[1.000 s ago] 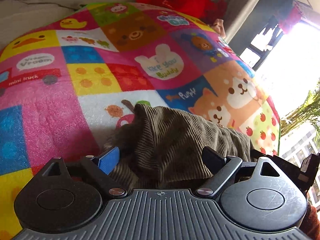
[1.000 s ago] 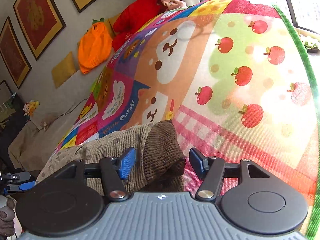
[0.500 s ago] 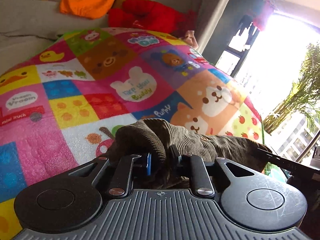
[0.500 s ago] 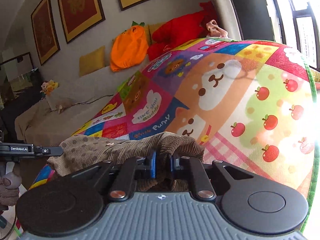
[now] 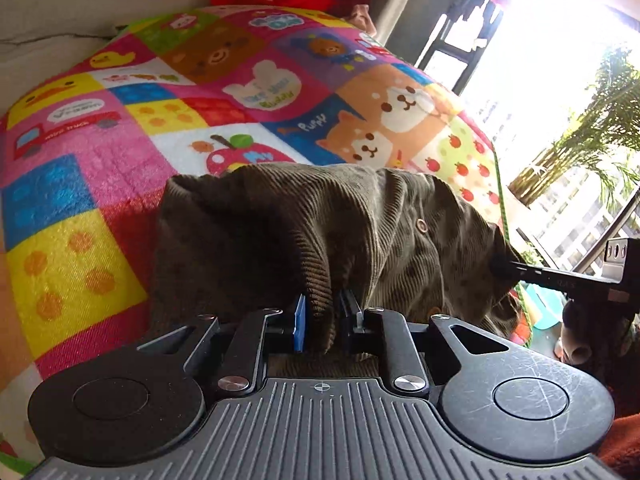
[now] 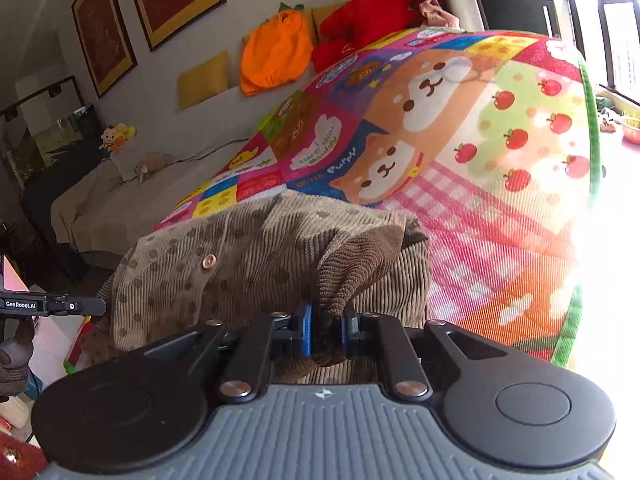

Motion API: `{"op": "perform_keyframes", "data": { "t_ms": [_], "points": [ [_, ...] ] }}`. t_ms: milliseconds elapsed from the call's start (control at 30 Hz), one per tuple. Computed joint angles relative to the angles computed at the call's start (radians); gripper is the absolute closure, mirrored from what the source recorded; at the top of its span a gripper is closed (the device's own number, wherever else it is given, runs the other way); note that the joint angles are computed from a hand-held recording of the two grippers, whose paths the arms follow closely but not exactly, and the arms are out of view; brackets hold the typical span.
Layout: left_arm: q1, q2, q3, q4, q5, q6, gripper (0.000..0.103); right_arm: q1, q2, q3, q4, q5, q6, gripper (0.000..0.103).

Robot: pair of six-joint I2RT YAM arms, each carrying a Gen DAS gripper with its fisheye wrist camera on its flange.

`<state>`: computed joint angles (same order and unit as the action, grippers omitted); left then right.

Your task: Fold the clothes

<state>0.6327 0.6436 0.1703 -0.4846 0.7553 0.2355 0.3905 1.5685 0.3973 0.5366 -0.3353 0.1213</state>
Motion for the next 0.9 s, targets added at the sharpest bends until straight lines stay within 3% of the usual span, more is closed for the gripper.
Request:
{"op": "perform_keyframes", "data": {
  "t_ms": [100, 167, 267, 333, 467, 567, 600, 733, 900],
  "points": [
    [0.08, 0.11, 0.017, 0.027, 0.077, 0.051, 0.075, 0.008, 0.045, -0.018, 0.019, 0.044, -0.021, 0.089],
    [0.076, 0.167, 0.021, 0.101, 0.107, -0.002, 0.051, -0.002, 0.05, -0.031, 0.038, 0.043, -0.024, 0.089],
    [-0.002, 0.338, 0.02, 0.345, 0.098, -0.16, 0.034, -0.003, 0.056, -0.031, 0.056, 0.051, -0.02, 0.089],
    [-0.06, 0.531, 0.04, 0.521, 0.119, -0.26, 0.021, 0.009, 0.074, -0.03, 0.075, 0.068, -0.023, 0.089],
    [-0.15, 0.846, 0.089, 0.86, 0.227, -0.514, 0.016, 0.015, 0.125, -0.029, 0.121, 0.075, -0.01, 0.088],
    [-0.2, 0.969, 0.121, 1.094, 0.225, -0.705, 0.014, 0.003, 0.15, -0.036, 0.159, 0.059, 0.0, 0.087],
    [-0.198, 0.979, 0.134, 1.125, 0.221, -0.748, 0.014, 0.0, 0.154, -0.039, 0.167, 0.055, 0.003, 0.086],
    [-0.095, 0.913, 0.146, 1.162, 0.301, -0.843, 0.016, 0.004, 0.153, -0.06, 0.191, 0.066, 0.003, 0.086],
    [0.099, 0.595, 0.165, 0.751, 0.268, -0.553, 0.011, 0.0, 0.14, -0.091, 0.213, 0.059, 0.006, 0.086]
  ]
}}
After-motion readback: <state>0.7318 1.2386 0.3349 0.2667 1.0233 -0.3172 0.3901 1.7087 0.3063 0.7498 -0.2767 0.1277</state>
